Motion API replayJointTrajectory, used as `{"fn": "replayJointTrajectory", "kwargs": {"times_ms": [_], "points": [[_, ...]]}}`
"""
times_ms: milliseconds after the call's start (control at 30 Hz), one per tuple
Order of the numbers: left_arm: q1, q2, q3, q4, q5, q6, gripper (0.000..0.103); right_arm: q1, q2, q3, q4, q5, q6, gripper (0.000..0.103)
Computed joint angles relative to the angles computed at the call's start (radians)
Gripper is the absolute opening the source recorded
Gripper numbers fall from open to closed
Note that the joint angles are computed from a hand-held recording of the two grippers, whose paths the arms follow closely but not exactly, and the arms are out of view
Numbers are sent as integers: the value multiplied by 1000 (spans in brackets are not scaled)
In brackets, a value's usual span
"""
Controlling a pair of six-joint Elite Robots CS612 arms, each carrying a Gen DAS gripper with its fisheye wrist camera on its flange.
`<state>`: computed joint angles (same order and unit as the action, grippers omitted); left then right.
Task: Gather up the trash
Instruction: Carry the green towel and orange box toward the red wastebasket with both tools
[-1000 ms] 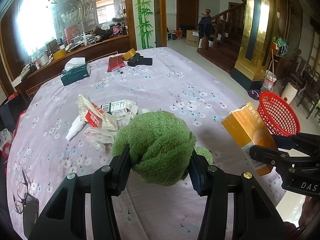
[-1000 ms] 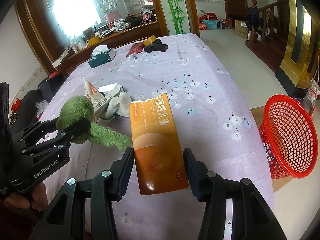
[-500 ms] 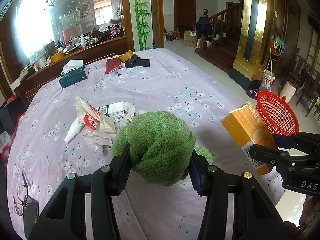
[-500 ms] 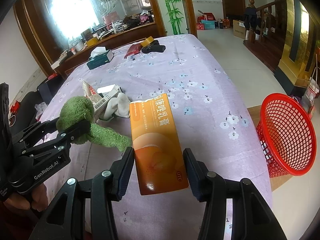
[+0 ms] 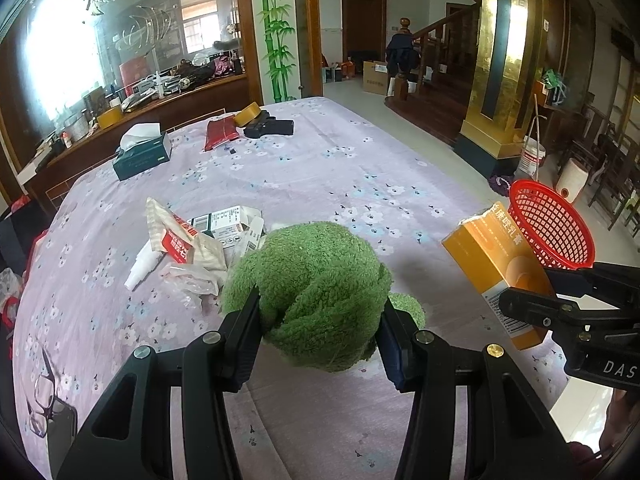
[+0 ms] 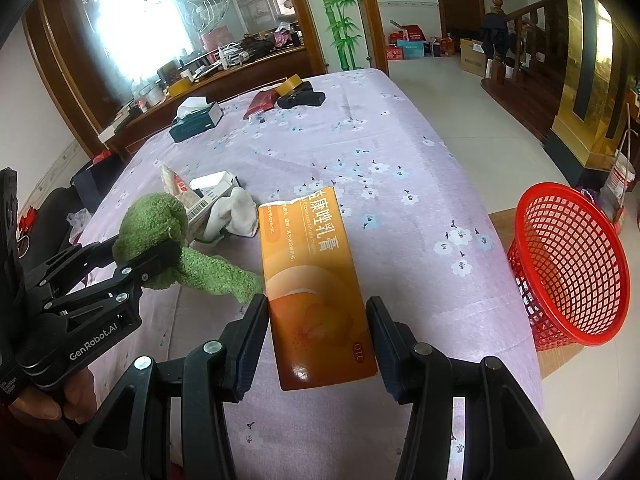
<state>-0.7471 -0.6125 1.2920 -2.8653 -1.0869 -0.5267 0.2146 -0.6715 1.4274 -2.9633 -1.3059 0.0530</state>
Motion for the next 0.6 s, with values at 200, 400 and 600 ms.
{"fn": "replayJointTrajectory", "kwargs": {"times_ms": [200,400,600], "points": [[1,3,-3,-7,-6,11,49,1,-2,4,-4,-7,6,54],[2,5,-7,-8,-11,16,49,1,-5,7,-6,-10,11,54],[3,8,-11,-12,-19,29,50,-1,-7,12,-10,-14,17,54]]}}
